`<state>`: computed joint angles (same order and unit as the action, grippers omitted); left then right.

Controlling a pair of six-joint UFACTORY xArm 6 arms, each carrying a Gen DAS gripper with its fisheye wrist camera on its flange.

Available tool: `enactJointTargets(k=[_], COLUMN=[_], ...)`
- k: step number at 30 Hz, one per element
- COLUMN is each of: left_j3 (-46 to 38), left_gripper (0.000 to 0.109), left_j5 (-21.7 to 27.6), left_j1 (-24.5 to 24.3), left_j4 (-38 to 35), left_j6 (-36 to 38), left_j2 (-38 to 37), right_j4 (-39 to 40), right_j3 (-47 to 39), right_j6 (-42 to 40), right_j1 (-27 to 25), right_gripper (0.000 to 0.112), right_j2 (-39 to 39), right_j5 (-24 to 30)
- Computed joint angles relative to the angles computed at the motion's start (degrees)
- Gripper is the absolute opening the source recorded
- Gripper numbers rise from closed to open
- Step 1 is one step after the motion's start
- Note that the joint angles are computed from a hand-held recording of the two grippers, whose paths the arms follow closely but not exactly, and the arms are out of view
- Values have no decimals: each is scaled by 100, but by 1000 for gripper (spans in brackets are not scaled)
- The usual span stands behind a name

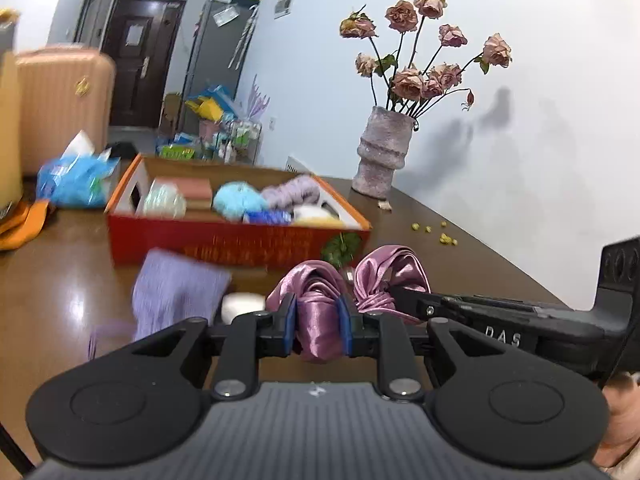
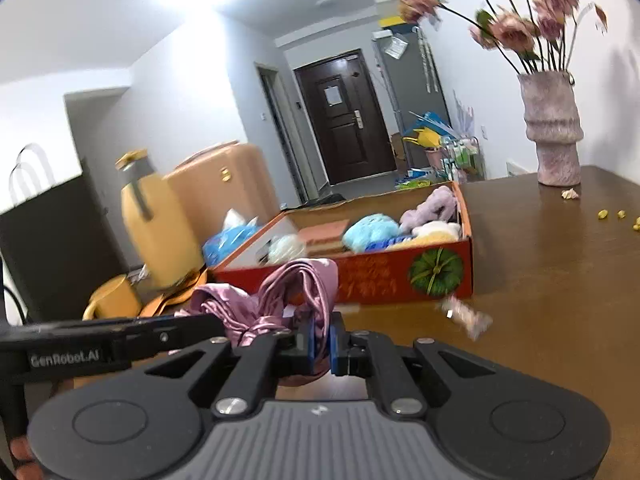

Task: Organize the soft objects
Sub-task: 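Lower both grippers onto the pink satin bow and close on it, then carry the pink bow into the box and open both grippers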

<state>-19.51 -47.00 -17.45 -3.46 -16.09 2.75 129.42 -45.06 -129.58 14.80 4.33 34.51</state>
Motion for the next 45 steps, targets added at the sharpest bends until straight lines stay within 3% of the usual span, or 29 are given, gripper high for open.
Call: enactJointTargets(k=[8, 17, 22, 28, 33, 36, 39, 42, 43, 45], left_j3=[1005, 1256, 1132, -67, -2011, -3158, -3877, -3813, -3768, -3661], left_gripper=[22, 22, 22, 22, 23, 23, 24, 39, 45, 47], left_j5=[55, -200, -400, -277, 688, 1635, 2601, 2253, 2079, 1811], left_j1=[-710, -1088, -624, 1001, 1943, 2283, 2224, 2081, 2138, 2276], left_j4=[-848, -1416, -829, 884, 1736, 2367, 1981, 1208, 1408, 1862], left_j6=[-21, 207, 190, 7, -376, -918, -479, 606, 521, 226], left_j2=[-579, -831, -721, -355, 799, 1518, 2000, 2195, 2222, 2231], right_j4=[239, 453, 288, 77, -1960, -3437, -5230, -7029, -7629, -8537], right_j3=[1110, 1337, 1000, -573, -3375, -4977, -6205, -6862, -7019, -7273], right_j6=[-254, -539, -285, -107, 2554, 4353, 6152, 7788, 8246, 8950], right_j1=[243, 360, 376, 553, 888, 1043, 1121, 1173, 1183, 1196], right_gripper=[7, 7, 7, 7, 7, 7, 7, 12, 12, 15], right_j2=[-719, -1040, -831, -76, 1951, 3299, 4335, 4877, 5008, 5214], right_j5=[-185, -203, -253, -442, -1088, -1377, -1416, -1353, -1356, -1338])
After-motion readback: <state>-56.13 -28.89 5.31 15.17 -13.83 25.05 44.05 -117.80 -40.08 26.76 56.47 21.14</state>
